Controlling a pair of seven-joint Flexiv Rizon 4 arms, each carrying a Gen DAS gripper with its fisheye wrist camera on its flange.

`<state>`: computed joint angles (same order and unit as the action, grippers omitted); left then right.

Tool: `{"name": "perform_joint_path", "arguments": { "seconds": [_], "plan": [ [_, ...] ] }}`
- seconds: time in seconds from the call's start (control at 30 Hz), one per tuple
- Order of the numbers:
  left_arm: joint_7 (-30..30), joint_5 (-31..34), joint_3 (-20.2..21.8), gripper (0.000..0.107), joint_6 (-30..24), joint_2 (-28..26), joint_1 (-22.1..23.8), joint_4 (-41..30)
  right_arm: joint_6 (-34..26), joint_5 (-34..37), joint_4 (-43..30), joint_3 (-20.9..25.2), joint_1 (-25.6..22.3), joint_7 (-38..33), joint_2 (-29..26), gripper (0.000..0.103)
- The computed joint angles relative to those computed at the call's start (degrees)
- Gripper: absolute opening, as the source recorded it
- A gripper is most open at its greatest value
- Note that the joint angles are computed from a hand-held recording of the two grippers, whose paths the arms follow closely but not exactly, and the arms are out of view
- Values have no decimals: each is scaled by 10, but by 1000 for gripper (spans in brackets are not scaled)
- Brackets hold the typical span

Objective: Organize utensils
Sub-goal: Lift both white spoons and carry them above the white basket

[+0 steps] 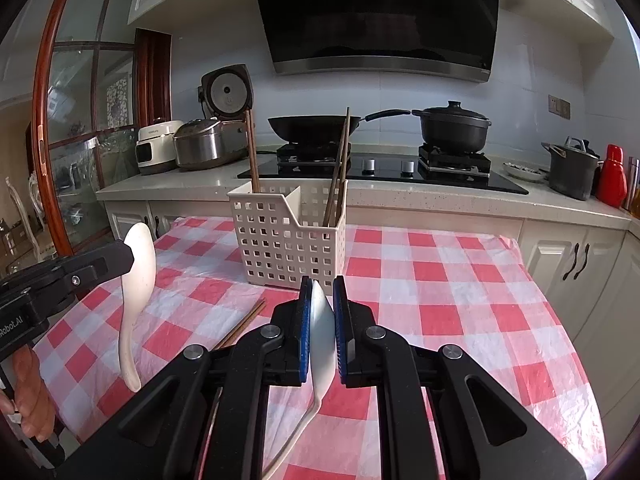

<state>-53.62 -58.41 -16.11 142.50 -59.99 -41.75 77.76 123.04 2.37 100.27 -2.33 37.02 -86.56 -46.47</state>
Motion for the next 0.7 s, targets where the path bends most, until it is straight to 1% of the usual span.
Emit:
{"name": "perform_joint_path", "arguments": {
  "seconds": [0.13, 0.23, 0.47, 0.53, 0.7],
  "plan": [
    [32, -10, 5, 4, -10, -4, -3, -20, -9, -1, -21, -12, 8, -8, -6, 11],
    [62, -10, 10, 3, -21, -9, -1, -46, -10, -14, -49, -7, 1, -6, -16, 11],
    [59, 12, 16, 4, -47, -3, 23, -68, -38, -3, -122, -32, 15, 5, -36, 11],
    [59, 13, 20, 4, -50, -1, 27, -72, -52, -7, -142, -35, 15, 11, -42, 11],
    [85, -4, 27, 3, -61, -3, 33, -98, -98, -34, -195, -33, 5, 39, -62, 11]
  ]
}}
